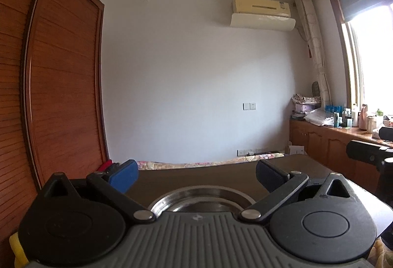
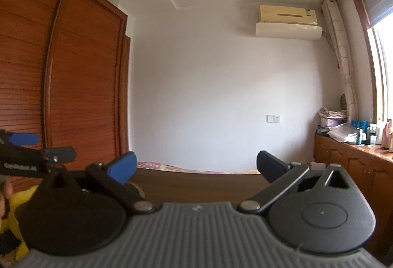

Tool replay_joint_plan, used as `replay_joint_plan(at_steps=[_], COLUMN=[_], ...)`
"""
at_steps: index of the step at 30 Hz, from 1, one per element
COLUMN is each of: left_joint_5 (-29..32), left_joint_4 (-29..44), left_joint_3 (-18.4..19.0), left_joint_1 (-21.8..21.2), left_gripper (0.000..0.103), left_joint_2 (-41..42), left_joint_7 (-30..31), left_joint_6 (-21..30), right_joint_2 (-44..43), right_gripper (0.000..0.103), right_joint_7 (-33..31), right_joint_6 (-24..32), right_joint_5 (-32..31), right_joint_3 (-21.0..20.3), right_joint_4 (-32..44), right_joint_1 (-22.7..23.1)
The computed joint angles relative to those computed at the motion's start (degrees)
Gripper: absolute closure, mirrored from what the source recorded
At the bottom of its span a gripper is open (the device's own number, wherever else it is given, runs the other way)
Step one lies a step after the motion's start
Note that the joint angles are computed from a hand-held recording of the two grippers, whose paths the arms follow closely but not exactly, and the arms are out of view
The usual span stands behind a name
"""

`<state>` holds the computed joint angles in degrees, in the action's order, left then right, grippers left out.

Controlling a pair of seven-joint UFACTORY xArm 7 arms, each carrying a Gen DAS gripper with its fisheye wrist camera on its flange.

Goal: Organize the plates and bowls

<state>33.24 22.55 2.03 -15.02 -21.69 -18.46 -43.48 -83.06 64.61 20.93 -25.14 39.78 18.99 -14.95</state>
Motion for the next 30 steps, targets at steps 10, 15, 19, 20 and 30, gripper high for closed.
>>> replay_joint_plan(at_steps=[10, 15, 19, 20, 30], left_joint_5=[-1.0, -0.6, -0.8, -0.6, -1.2], left_joint_4=[-0.1, -0.1, -0.1, -0.1, -0.6], left_joint_3=[-0.3, -0.1, -0.4, -0.3, -0.8], left_joint_1=[-0.4, 0.0, 0.2, 0.3, 0.4], left_gripper=[0.000, 0.000, 0.000, 0.000, 0.000], left_joint_2=[1.5, 2.0, 2.0, 2.1, 1.6], left_joint_7=[1.1, 0.8, 0.9, 0.9, 1.6], left_joint_6=[1.9, 2.0, 1.9, 1.7, 1.6], right_joint_2=[1.6, 2.8, 3.0, 3.0, 3.2], right_gripper=[0.000, 0.000, 0.000, 0.000, 0.000], right_joint_7=[3.6, 4.5, 5.2, 5.3, 6.2], right_joint_6=[3.4, 5.1, 5.9, 6.0, 7.4], right_joint_5=[-0.2, -1.3, -2.1, -2.3, -3.4], right_joint_3=[2.5, 2.8, 2.7, 2.6, 2.3], right_joint_4=[-0.3, 0.6, 1.1, 1.1, 1.5], right_joint_1=[0.9, 1.0, 1.5, 1.6, 2.4])
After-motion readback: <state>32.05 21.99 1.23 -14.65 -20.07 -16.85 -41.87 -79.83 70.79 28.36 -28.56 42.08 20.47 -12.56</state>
